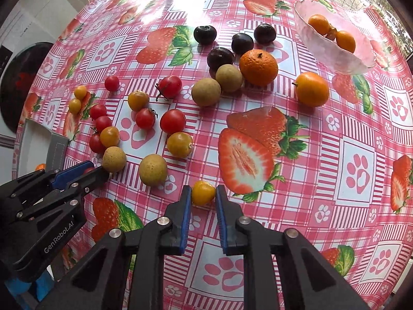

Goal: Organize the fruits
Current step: 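Grasp a red cherry tomato with the left gripper while the right gripper grasps a yellow tomato, then carry the red tomato with the left gripper while the right gripper carries the yellow tomato to the tray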

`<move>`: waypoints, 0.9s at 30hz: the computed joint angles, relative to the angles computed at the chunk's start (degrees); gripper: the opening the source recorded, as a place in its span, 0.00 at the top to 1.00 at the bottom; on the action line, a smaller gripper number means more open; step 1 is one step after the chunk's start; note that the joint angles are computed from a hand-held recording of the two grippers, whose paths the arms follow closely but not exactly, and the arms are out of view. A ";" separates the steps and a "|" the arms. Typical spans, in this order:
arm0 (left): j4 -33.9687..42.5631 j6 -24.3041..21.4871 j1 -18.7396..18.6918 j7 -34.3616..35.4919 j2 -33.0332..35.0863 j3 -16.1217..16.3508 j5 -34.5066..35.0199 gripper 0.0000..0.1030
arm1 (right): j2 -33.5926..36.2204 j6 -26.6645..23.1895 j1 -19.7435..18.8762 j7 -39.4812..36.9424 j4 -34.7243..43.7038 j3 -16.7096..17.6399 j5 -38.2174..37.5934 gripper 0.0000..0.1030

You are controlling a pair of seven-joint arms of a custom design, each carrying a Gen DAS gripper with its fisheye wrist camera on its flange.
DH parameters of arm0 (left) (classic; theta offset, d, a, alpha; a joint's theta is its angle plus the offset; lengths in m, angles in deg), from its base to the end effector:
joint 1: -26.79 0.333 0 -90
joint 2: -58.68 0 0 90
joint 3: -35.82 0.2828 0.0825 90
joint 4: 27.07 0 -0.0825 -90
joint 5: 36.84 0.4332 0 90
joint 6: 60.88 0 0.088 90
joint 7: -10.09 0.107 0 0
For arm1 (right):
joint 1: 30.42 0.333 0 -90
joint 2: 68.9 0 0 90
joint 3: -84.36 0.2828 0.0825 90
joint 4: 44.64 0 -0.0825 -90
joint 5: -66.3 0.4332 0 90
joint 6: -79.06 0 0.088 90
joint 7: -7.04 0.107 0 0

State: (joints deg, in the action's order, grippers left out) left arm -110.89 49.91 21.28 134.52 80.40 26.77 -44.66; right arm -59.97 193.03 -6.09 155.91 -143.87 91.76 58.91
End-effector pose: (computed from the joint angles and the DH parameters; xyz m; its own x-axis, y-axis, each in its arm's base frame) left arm 0.6960 -0.1762 0.4342 -0.7192 -0.6869 0.1050 -0.6930 0.6980 -0.1806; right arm 0.5682 0.3381 0.4466 -0.4144 -0.9095 -0.0329 -0.8992 0.4148 -0.1395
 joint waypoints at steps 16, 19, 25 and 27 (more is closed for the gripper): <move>-4.52 -7.07 5.02 6.30 -6.10 1.44 -4.94 0.77 | -5.59 2.50 1.98 5.81 -6.05 1.72 3.90 0.80; -5.76 -7.98 6.03 8.27 -7.91 1.87 -5.69 0.77 | -5.80 2.39 2.33 6.74 -5.78 1.94 4.22 0.80; -5.52 -10.18 7.72 9.87 -9.26 2.87 -6.61 0.77 | -5.25 0.72 3.33 8.03 -4.07 2.52 4.57 0.80; -4.95 -10.79 8.34 9.89 -9.26 3.22 -6.94 0.77 | -4.35 0.14 3.64 7.65 -2.70 2.65 4.58 0.80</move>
